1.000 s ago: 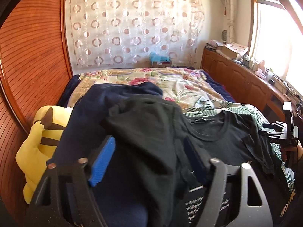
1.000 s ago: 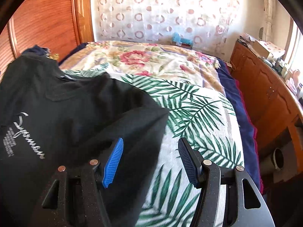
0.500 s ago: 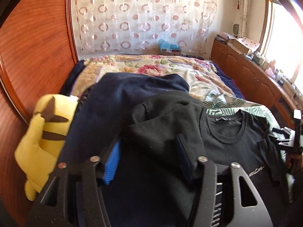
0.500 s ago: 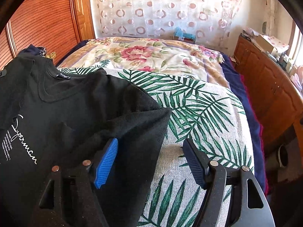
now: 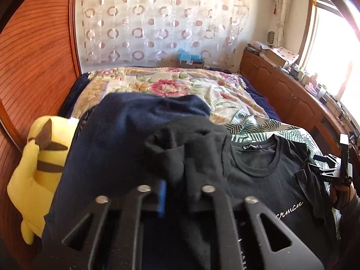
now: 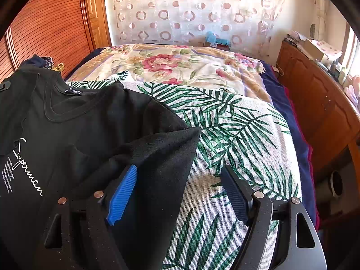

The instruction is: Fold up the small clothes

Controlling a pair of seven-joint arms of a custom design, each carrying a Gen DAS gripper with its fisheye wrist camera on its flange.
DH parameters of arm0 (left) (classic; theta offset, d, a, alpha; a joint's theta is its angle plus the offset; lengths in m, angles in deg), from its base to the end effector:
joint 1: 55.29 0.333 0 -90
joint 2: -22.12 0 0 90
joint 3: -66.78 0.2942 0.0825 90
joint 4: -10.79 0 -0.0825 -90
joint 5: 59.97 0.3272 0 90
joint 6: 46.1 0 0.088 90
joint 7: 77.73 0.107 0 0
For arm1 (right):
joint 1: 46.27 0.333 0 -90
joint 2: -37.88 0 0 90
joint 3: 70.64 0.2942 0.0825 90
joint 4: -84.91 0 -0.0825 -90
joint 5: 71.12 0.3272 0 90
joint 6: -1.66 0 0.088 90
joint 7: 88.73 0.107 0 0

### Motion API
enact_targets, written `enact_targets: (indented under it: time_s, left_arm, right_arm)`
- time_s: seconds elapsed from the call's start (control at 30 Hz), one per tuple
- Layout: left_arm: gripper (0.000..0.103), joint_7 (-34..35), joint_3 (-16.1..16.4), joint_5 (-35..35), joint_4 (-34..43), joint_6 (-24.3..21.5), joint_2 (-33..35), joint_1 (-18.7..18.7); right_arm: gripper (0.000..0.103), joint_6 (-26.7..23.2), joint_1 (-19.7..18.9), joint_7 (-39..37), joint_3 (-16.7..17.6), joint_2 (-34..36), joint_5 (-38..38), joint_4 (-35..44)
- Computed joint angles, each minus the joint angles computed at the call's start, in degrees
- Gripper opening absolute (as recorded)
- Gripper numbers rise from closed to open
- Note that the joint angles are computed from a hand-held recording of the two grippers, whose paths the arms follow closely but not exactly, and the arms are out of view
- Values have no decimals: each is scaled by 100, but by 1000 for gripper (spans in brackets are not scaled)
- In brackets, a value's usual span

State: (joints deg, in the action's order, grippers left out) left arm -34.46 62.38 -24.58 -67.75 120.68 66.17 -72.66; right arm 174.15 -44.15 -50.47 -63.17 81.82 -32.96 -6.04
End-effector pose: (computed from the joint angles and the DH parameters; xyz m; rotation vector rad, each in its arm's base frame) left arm 0.6581 -0.2830 0.3584 -1.7328 1.8543 -0.9074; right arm 0.6772 0.0490 0.2720 -2.0690 1.4183 -0.5286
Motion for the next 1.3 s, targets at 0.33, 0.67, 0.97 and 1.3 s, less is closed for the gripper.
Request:
enact_targets:
  time_s: [0.33, 0.67, 0.97, 1.3]
  left_arm:
    - [9, -327, 308, 477, 63, -92, -141, -276]
    - [9, -485, 356, 727, 41, 101, -128, -386]
    - [9, -1734, 1186, 2070, -433, 595, -596, -1139]
    - [9, -4536, 2005, 4810, -1227, 851, -1441, -1893]
  right_arm:
    - [81, -34, -54, 13, 38, 7, 12, 20]
    - [68, -449, -23, 99, -64, 291, -182, 590]
    - [10, -359, -234, -799, 383, -57, 272, 103]
    - [10, 1162, -2907, -5239, 3744, -932, 4095, -1282]
